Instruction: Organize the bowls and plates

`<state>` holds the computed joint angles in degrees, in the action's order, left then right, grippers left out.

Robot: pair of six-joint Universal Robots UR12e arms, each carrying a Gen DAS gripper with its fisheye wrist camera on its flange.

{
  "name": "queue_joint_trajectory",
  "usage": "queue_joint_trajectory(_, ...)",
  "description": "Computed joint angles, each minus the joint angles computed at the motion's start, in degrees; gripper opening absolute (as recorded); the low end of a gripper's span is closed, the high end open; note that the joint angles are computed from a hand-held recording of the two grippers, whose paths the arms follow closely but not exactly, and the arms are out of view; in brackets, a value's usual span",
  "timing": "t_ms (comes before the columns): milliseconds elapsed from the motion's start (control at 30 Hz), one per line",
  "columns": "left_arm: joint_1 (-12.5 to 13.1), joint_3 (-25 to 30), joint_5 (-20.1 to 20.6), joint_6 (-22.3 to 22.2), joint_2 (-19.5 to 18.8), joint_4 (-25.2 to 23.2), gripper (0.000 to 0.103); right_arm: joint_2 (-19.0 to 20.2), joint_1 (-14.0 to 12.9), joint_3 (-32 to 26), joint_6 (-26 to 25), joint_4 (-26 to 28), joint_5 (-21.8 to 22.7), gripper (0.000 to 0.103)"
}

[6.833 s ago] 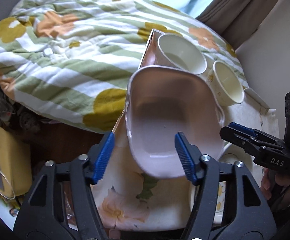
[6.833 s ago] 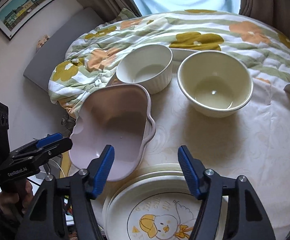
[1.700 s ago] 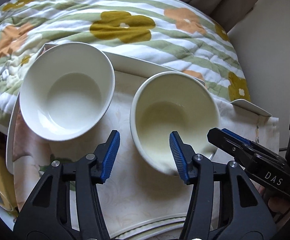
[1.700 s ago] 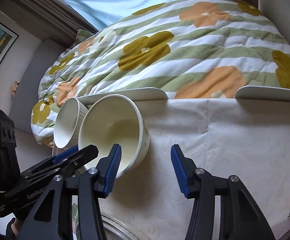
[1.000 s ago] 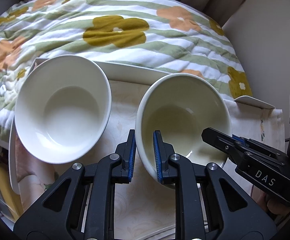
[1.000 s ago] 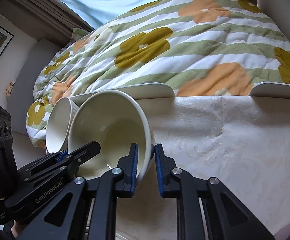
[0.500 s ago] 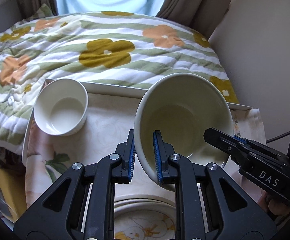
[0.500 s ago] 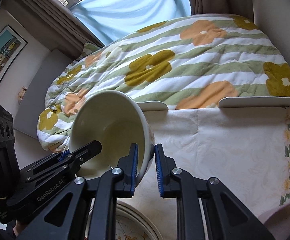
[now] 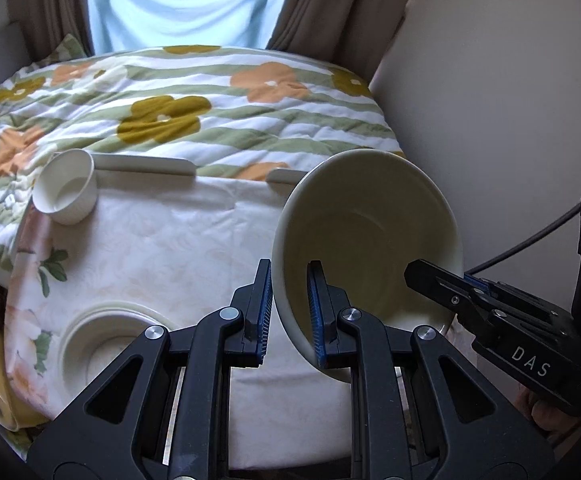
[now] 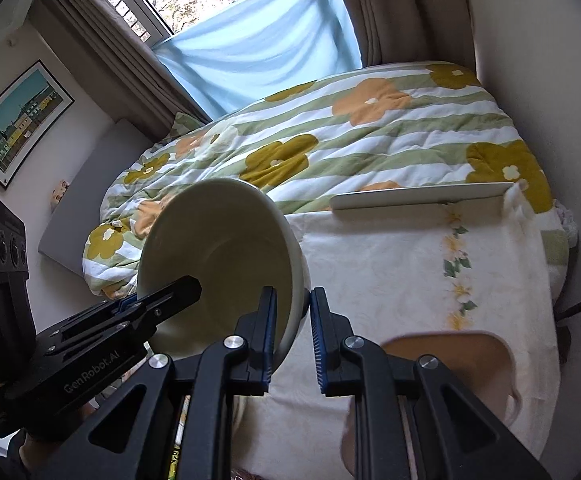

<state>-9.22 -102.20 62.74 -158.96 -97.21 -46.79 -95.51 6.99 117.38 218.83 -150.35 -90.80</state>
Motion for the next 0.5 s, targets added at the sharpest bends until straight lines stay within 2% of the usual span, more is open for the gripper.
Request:
queue_joint_trajectory(233, -3.2, -2.2, 0.1, 4.0, 1.7, -5.2, 0.015, -6.7, -1.6, 5.5, 2.9, 3.9, -1.3, 0.016)
queue_joint_trajectory(500, -6.4, -1.6, 3.2, 11.7, 0.0, -11.9, 0.015, -9.5, -2.0, 9.4, 10.0, 7.3, -2.4, 0.016)
